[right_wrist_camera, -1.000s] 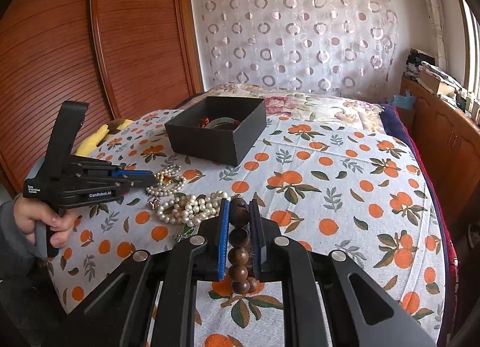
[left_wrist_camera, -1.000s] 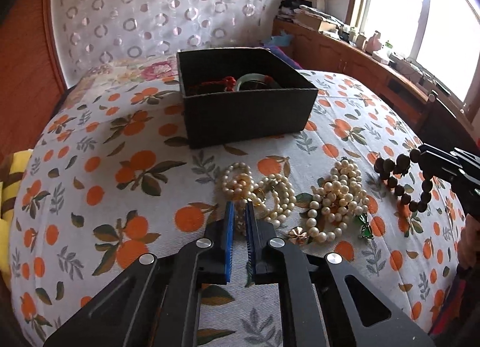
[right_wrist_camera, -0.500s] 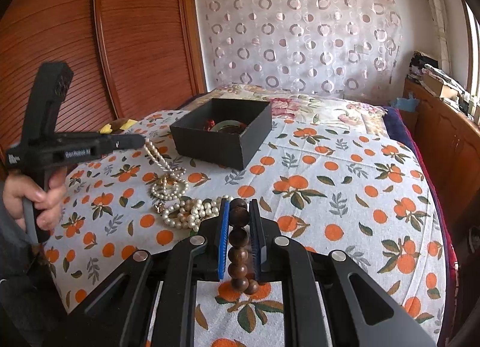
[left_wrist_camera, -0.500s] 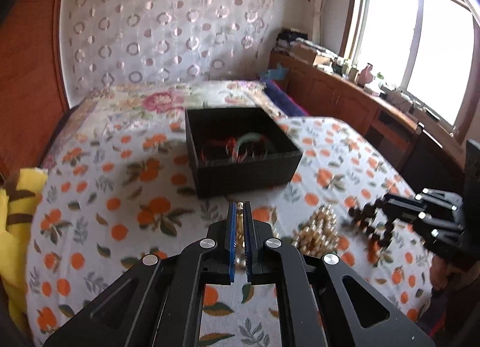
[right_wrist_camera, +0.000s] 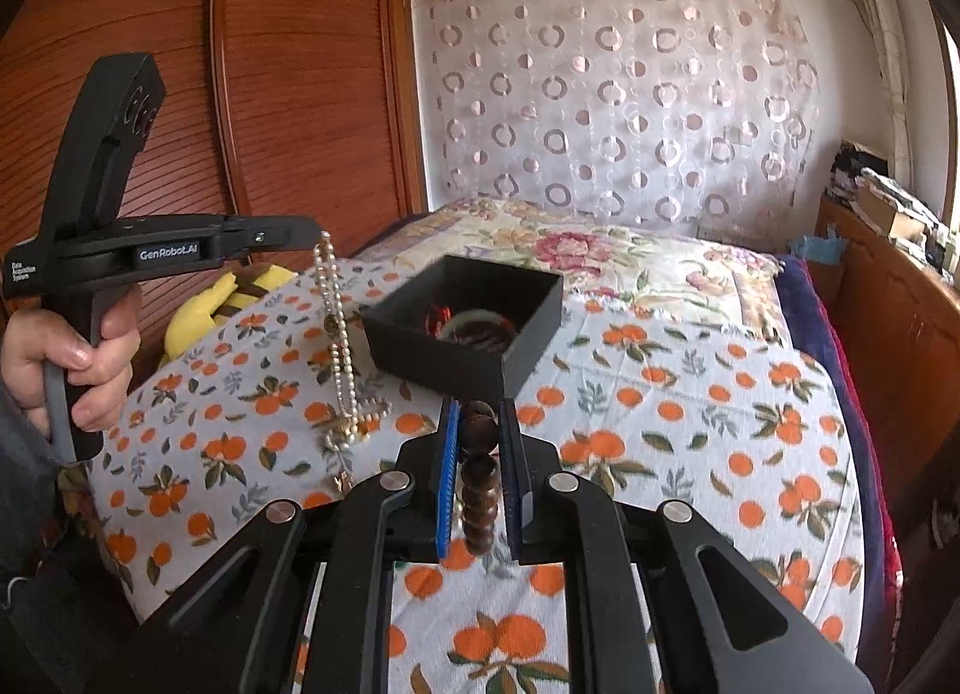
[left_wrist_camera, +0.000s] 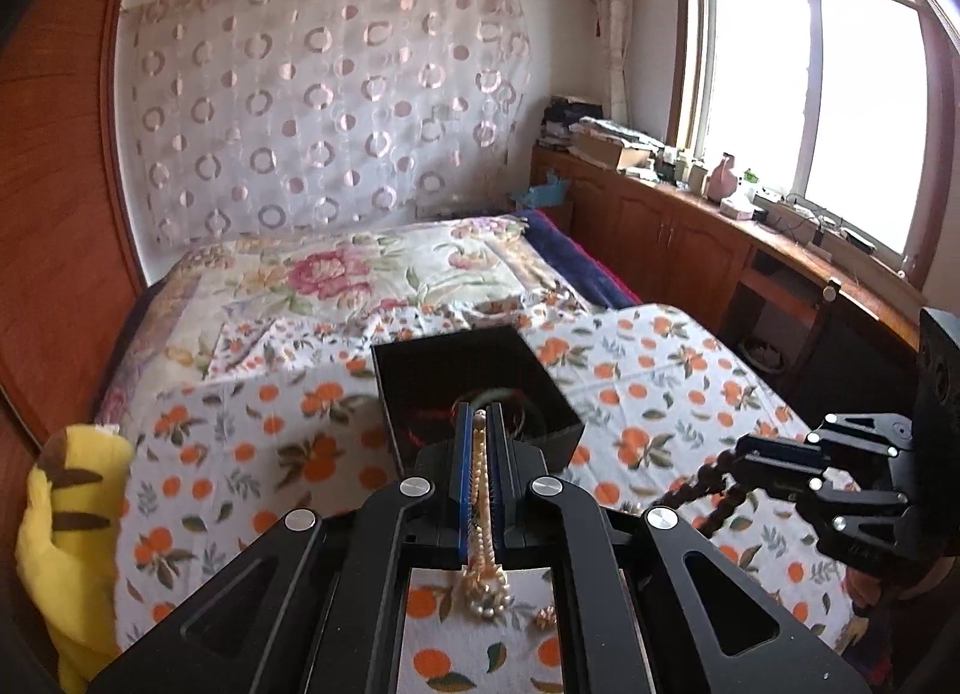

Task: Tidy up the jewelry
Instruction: 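Carry the pearl necklace to the box with the left tool while the right tool lifts the bead bracelet, then lower the pearl necklace into the box with the left tool while the right drops the bracelet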

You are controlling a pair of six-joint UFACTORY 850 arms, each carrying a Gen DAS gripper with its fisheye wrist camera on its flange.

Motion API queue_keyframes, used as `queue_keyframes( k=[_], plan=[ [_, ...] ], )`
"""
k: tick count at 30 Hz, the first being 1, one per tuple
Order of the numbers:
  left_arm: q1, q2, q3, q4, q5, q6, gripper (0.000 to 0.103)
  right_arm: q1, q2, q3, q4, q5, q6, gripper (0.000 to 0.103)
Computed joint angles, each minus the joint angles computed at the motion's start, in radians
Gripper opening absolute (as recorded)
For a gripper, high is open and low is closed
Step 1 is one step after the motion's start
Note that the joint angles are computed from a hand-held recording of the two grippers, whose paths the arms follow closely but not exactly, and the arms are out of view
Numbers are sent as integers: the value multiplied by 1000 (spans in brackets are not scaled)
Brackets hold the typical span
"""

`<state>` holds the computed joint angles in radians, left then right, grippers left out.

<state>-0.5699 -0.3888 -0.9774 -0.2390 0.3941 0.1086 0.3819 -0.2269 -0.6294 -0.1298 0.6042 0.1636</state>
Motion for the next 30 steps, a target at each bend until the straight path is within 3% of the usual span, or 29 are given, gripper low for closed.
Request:
queue_keyframes(
  k=[12,30],
  plan=[
    [-2,49,-40,-67,-17,99,4,-2,3,-65,0,-37,-40,15],
    [9,13,-195,-353,-52,416,1,-5,-53,-231,14,-111,-77,15]
  ],
)
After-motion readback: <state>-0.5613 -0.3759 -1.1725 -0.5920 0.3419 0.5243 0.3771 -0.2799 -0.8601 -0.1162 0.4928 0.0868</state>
